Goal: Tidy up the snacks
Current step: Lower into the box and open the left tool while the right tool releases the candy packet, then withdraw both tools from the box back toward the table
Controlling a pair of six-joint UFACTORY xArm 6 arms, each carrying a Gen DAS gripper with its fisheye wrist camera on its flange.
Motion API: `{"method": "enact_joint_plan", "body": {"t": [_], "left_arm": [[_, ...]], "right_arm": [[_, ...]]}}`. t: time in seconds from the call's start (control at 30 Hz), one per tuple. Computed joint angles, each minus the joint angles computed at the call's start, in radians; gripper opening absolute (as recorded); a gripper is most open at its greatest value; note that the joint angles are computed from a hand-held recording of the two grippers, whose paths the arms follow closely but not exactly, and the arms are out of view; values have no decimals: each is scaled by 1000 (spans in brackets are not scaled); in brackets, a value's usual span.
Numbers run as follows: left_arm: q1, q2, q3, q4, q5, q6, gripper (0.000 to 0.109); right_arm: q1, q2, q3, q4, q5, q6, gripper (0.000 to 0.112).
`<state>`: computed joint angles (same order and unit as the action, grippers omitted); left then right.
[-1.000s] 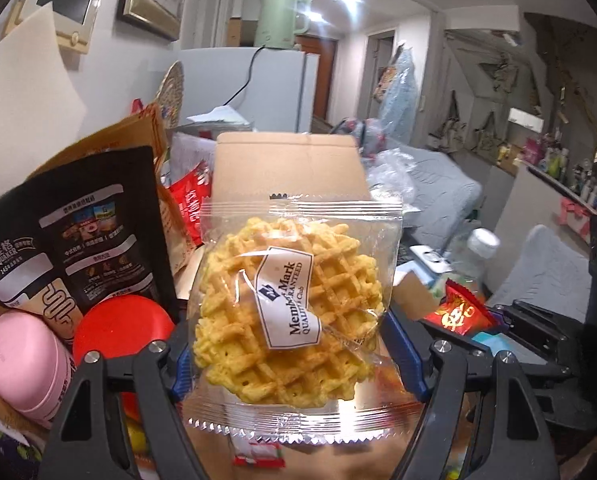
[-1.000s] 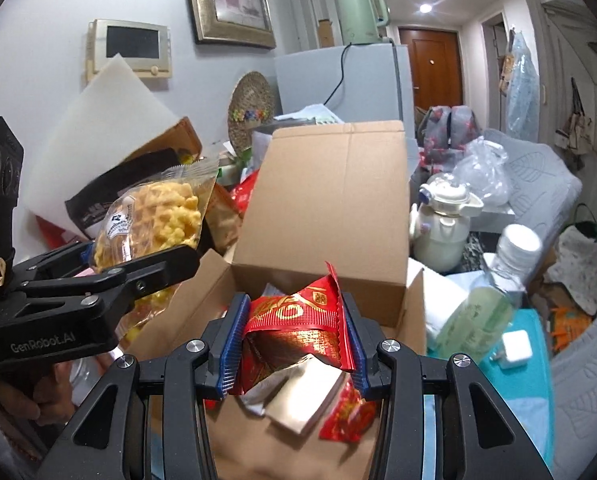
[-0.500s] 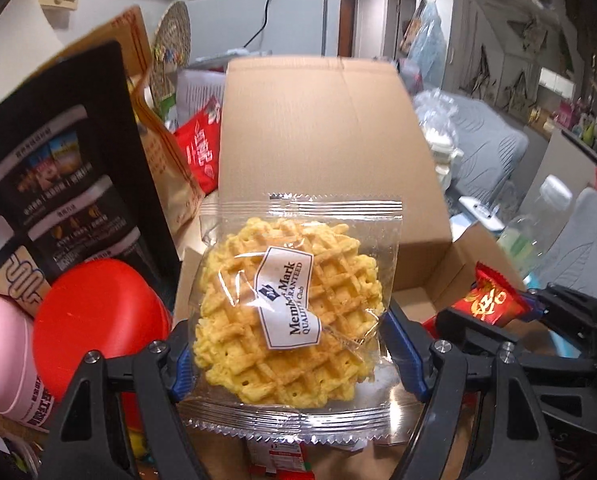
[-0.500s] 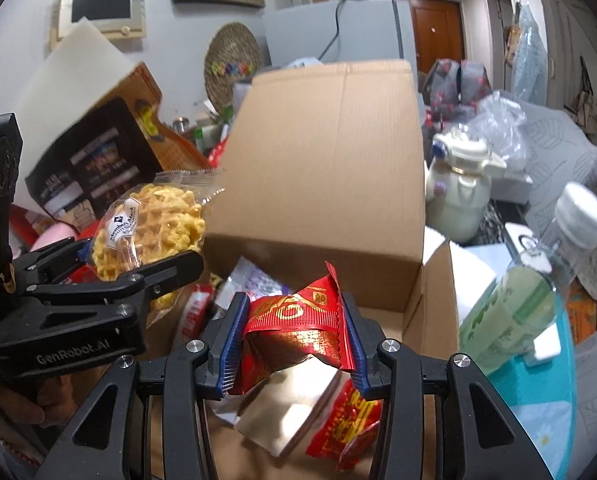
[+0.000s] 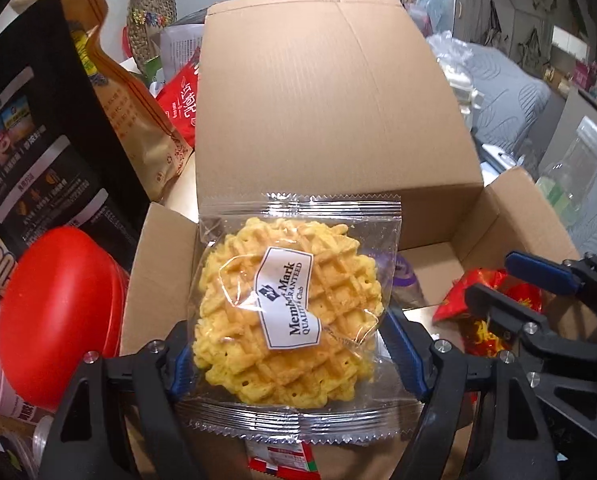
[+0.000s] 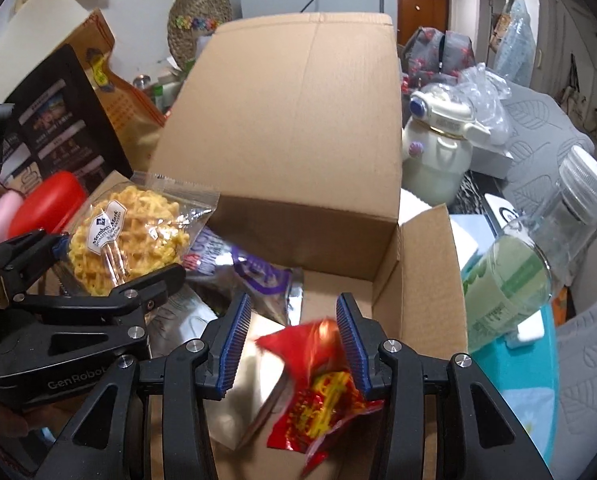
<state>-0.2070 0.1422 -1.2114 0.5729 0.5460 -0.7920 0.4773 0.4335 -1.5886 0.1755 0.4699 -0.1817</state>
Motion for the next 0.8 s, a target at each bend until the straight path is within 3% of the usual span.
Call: {"method": "enact_joint_plan", "body": {"t": [0.3, 0.8], "left_arm": [[-29, 24, -52, 20, 119, -20, 79], [-37, -159, 63, 94, 76, -100, 79]], "right_arm": [[-2, -2, -1, -97, 3, 106, 59], [13, -126, 130, -41, -56, 96, 67]]}}
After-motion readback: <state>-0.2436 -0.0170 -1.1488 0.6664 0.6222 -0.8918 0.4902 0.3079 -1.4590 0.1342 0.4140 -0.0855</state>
